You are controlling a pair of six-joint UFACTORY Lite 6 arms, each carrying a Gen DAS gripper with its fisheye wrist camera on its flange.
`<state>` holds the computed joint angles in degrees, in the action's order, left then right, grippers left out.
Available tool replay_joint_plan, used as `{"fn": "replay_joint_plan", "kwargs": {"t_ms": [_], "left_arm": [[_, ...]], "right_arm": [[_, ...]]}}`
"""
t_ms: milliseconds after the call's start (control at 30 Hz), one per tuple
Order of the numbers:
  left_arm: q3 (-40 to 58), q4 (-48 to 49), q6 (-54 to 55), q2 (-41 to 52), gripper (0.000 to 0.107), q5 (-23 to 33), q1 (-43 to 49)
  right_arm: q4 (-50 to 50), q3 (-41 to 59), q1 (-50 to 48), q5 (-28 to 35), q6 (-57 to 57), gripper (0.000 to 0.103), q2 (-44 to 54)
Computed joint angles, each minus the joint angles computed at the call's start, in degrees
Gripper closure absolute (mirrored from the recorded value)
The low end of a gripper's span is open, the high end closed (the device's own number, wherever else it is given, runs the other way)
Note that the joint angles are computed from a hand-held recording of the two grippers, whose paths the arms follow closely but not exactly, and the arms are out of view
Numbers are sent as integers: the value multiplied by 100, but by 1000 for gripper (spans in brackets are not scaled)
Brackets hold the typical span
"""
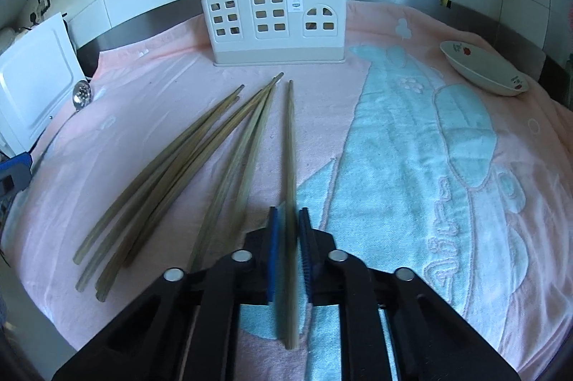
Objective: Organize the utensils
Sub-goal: 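Close the left tool on another chopstick while the right tool grasps one too, then lift both chopsticks and carry them above the white holder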
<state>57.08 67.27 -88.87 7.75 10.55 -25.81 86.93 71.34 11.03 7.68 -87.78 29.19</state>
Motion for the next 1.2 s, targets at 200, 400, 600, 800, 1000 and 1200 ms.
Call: {"fn": "replay_joint_plan", "kwargs": {"t_ms": [200, 400, 600, 800, 1000, 1200], "left_arm": [[280, -239, 277, 489, 50, -158, -195], [707, -1011, 1122, 1092, 69, -318, -283], [1207, -2705, 2796, 1634, 80, -379, -215], [1509, -3336, 3450, 1949, 88, -378, -190], [1607, -3062, 3218, 2052, 94, -352, -208], [1759, -2338, 2580, 2171, 100, -169, -308]], "right_arm": [[635, -127, -45, 58, -607, 97, -88], [1447, -443, -156, 179, -1450, 97, -463], [1669, -724, -287, 314, -1759, 97, -1049], [1567, -882, -381, 452, -1724, 97, -1530], [1461, -912, -410, 536, -1663, 97, -1735], [1205, -876, -415, 548, -1448, 97, -1768]]}}
